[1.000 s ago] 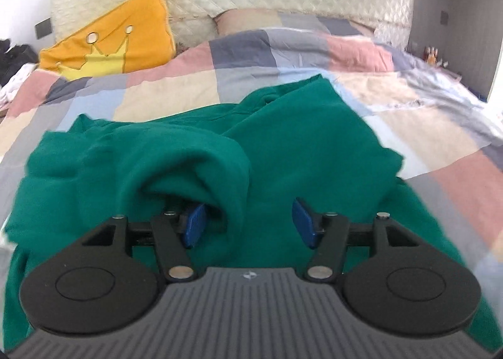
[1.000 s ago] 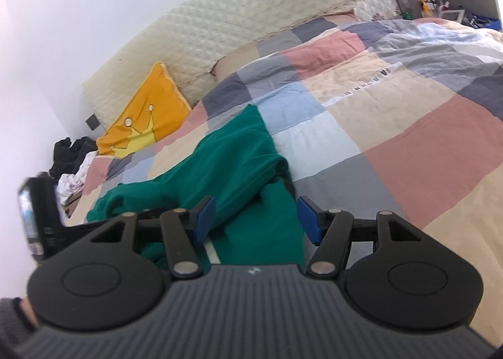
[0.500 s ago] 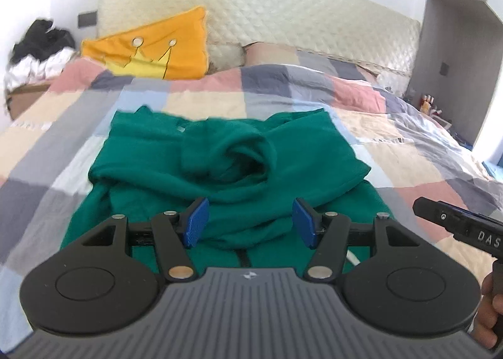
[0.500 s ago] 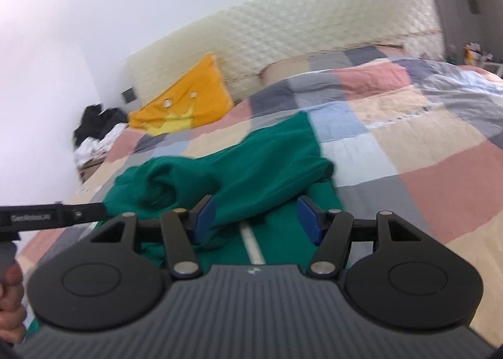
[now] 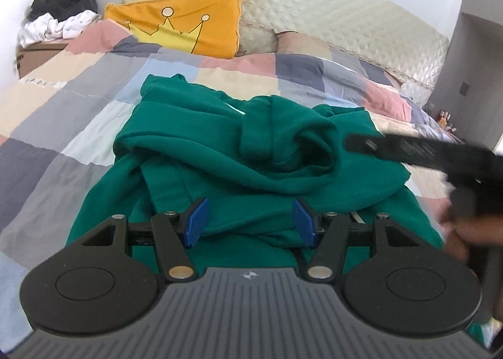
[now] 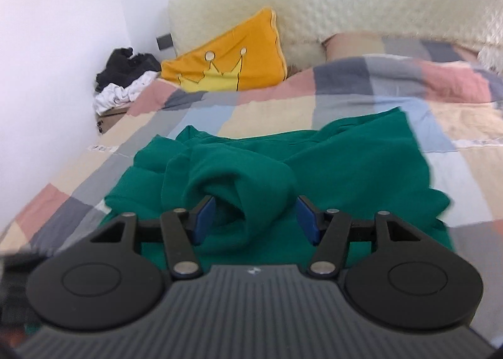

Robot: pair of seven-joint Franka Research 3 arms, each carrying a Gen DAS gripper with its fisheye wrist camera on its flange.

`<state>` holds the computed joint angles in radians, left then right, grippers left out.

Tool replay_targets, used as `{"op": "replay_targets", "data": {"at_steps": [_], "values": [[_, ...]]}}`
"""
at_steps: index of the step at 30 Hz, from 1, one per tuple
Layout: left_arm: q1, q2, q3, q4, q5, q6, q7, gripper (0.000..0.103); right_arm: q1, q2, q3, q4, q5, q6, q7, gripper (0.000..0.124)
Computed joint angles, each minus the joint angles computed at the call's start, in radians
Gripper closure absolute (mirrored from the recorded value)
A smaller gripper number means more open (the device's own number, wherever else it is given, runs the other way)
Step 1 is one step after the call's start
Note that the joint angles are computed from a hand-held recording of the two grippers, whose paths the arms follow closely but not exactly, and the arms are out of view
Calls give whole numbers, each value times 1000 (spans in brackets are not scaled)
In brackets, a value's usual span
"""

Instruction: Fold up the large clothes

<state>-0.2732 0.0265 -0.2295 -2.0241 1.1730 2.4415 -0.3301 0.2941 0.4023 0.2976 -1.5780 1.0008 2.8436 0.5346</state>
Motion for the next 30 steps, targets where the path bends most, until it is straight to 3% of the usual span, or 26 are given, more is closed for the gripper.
{"op": "replay_targets", "data": {"at_steps": [3, 8, 10, 13, 18, 21, 23, 26, 30], "values": [[12, -8, 10, -25, 7, 24, -30, 38, 38, 90, 5, 123, -51, -18, 45, 52], [41, -13, 25, -61, 8, 81, -76, 39, 119, 219, -20, 296, -242, -40, 122, 51], [51, -16, 28, -72, 16, 96, -95, 39, 163, 261, -68, 345, -359, -56, 179, 51], [61, -12, 30, -77, 5, 95, -109, 39, 172, 290, -85, 369, -456, -98, 233, 51], [79, -41, 31, -113, 57, 137, -237, 39, 150, 294, -70, 366, -519, -149, 257, 52], [84, -44, 25, -114, 63, 134, -255, 39, 169, 301, -98, 397, -575, -191, 305, 72], [84, -43, 22, -111, 64, 132, -262, 39, 178, 299, -115, 414, -604, -209, 342, 96], [82, -37, 19, -104, 56, 129, -278, 39, 176, 297, -124, 439, -620, -213, 403, 110], [79, -34, 18, -99, 72, 131, -302, 39, 125, 251, -80, 381, -558, -120, 413, 112]]}}
